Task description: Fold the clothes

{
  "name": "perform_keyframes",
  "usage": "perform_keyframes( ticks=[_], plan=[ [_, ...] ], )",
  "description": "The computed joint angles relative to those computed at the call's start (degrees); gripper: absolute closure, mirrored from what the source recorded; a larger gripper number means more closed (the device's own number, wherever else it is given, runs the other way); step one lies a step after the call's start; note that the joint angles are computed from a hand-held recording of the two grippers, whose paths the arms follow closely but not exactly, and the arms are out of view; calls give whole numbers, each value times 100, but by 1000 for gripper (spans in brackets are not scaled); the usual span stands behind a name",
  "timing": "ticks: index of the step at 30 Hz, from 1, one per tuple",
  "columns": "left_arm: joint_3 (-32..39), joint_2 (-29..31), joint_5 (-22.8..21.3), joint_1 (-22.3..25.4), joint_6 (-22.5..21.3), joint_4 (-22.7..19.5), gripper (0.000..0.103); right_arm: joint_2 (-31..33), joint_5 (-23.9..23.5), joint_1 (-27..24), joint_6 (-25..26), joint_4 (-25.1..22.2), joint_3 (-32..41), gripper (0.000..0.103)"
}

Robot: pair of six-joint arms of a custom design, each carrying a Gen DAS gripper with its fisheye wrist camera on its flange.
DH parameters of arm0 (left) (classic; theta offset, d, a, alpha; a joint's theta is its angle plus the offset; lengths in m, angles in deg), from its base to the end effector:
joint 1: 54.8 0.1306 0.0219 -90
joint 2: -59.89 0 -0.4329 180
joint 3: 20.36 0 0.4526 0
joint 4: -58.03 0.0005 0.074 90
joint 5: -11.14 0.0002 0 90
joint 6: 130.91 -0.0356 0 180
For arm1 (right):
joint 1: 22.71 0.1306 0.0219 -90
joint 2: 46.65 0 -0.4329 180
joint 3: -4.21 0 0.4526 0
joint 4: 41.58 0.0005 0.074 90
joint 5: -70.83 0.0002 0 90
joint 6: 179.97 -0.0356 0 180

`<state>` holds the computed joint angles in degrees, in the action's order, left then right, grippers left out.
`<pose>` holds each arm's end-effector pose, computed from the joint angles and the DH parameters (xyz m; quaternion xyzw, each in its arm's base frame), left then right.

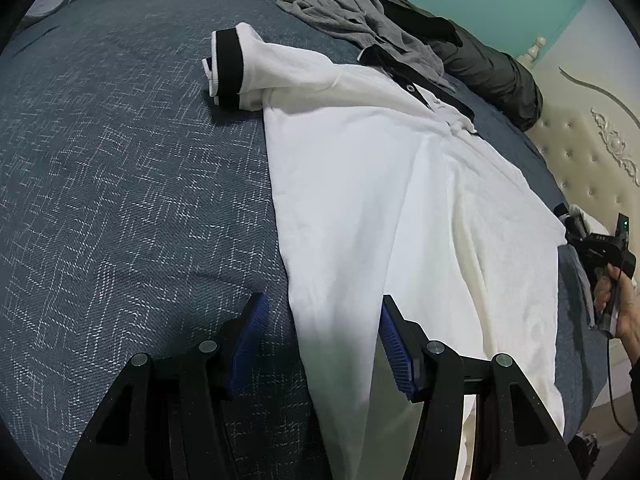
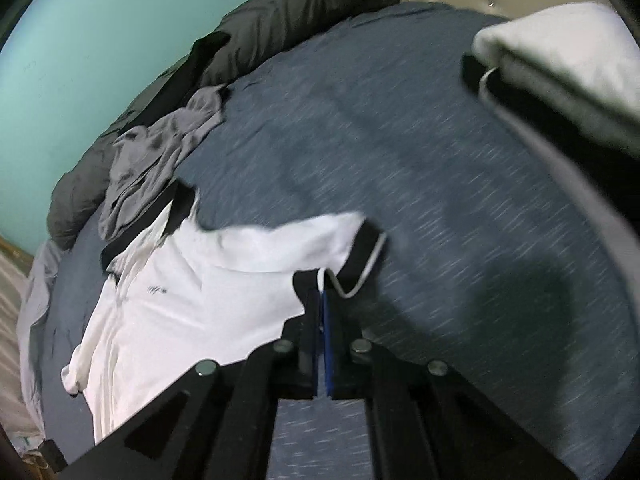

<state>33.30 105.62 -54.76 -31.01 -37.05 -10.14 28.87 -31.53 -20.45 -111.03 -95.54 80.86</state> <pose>0.2080 0.0753 0.4105 -0.1738 0.9306 -0.1553 0.2823 0.4311 0.0241 0.4719 0.1201 0.9353 0.1640 0.2897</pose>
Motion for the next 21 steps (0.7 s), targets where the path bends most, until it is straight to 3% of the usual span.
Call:
perform_keyframes(
  ticks=[6,12,13,15,16,17,21],
  plan=[
    [23,47,107,133,-68,-19,43,133,244,-69,183,-485,13,102],
    [272,320,393,698,-128,80,43,160,7,3,493,-458,-125,99],
    [324,361,413,780,-94,131,43,147,38,-27,484,-420,-121,97],
    [492,575,479,990,-44,225,37,127,163,-79,495,-352,-88,69],
    [576,695,523,1083,-58,258,34,104,196,-118,484,-289,-71,61],
    [661,824,457,1098,-3,387,33,89,214,-159,478,-227,-52,57],
    [1005,1323,418,1364,-225,517,30,246,140,-238,653,-187,151,56]
  ],
)
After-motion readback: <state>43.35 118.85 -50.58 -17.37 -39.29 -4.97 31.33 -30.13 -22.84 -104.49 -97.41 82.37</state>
